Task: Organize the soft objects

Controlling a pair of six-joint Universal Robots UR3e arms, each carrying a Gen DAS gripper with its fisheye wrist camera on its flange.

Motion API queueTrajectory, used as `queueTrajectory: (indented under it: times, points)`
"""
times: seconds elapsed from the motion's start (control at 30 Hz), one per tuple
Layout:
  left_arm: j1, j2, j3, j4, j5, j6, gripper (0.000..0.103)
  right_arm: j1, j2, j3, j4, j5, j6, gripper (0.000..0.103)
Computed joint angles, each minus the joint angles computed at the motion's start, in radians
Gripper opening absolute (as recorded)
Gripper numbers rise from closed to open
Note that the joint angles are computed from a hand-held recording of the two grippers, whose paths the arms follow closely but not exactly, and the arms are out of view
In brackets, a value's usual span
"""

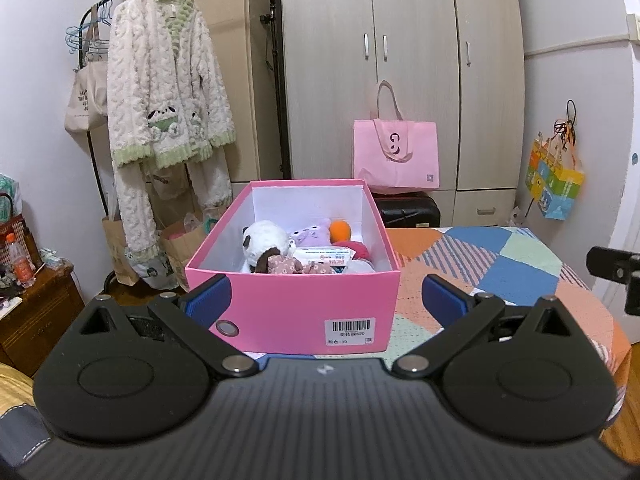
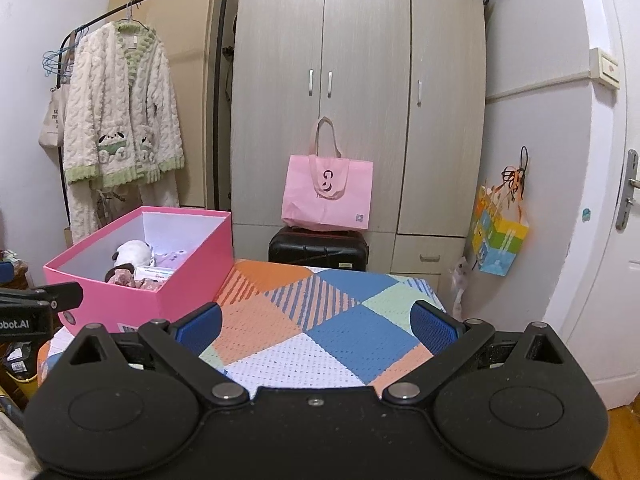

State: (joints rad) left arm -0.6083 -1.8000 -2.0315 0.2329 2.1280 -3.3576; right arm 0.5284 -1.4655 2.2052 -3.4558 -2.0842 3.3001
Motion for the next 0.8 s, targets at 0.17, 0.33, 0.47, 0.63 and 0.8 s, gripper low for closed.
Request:
queueTrajectory:
  times: [0.17, 0.33, 0.47, 0.63, 0.8]
  points:
    - [0.0, -0.003, -0.001, 0.012, 0.0, 0.0, 0.103, 0.004, 0.007, 0.004, -0.027, -0.007, -0.006, 0.102]
    - [0.0, -0.006, 0.0, 0.025, -0.014, 0.004, 0.103, 0.009, 0.024, -0.001, -0.037, -0.026, -0.011, 0.102]
    - [-0.007, -0.017, 0.011, 0.028, 0.0, 0.008, 0.103, 0.012, 0.036, -0.001, -0.046, -0.034, -0.018, 0.102]
    - [-0.011, -0.033, 0.005, 0.071, 0.014, 0.019, 0.103, 0.011, 0.036, -0.003, -0.043, -0.032, -0.016, 0.102]
    - [-0.008, -0.027, 0.0, 0.069, 0.004, 0.013, 0.103, 0.009, 0.034, -0.001, -0.041, -0.03, -0.012, 0.102]
